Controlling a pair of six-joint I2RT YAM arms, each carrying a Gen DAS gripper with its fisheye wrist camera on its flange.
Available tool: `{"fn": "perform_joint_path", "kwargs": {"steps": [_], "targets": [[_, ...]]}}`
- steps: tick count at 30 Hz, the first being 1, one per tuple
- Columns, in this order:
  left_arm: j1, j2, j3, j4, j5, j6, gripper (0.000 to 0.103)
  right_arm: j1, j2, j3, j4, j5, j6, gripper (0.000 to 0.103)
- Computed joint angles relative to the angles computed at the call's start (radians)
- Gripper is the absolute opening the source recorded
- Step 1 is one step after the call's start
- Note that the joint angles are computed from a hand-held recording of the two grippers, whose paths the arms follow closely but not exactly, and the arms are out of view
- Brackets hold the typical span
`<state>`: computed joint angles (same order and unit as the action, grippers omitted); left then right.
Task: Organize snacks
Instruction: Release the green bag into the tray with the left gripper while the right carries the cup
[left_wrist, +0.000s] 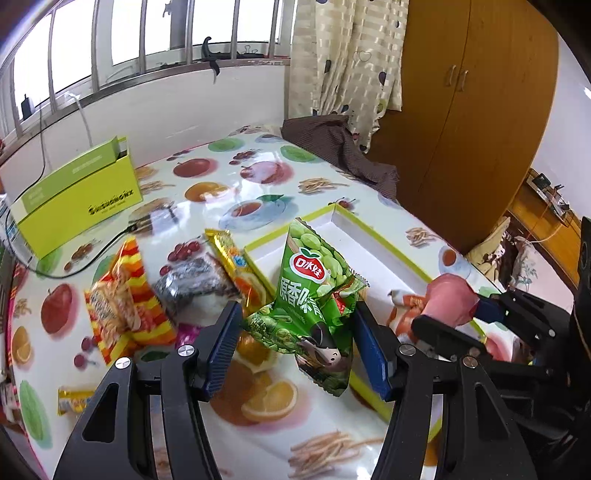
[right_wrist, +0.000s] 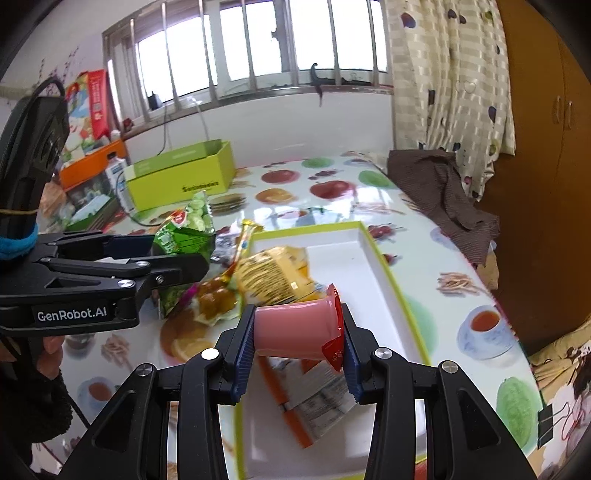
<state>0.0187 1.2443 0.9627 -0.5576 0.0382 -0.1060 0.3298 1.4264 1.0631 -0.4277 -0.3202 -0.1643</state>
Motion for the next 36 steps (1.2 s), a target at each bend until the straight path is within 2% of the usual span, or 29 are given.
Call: {"fn": "perform_joint_path", "kwargs": {"steps": [9,22,36], "targets": [[0.011,0.168,0.119,0.026,0.024,0.013,0.061,-0.043,0.153,0.148,-0.043,0.020,-0.028,0.039],[0.012,0.415,0.327,0.007,0.041,0.027,0.061,-0.058,0.387,0.357,-0.116,0.009,-0.069,0.039],[-0.009,0.604,0.482,-0.033,0.064,0.043,0.061,-0.055,0.499,0.465,-0.185,-0.001,-0.114,0.040]]}}
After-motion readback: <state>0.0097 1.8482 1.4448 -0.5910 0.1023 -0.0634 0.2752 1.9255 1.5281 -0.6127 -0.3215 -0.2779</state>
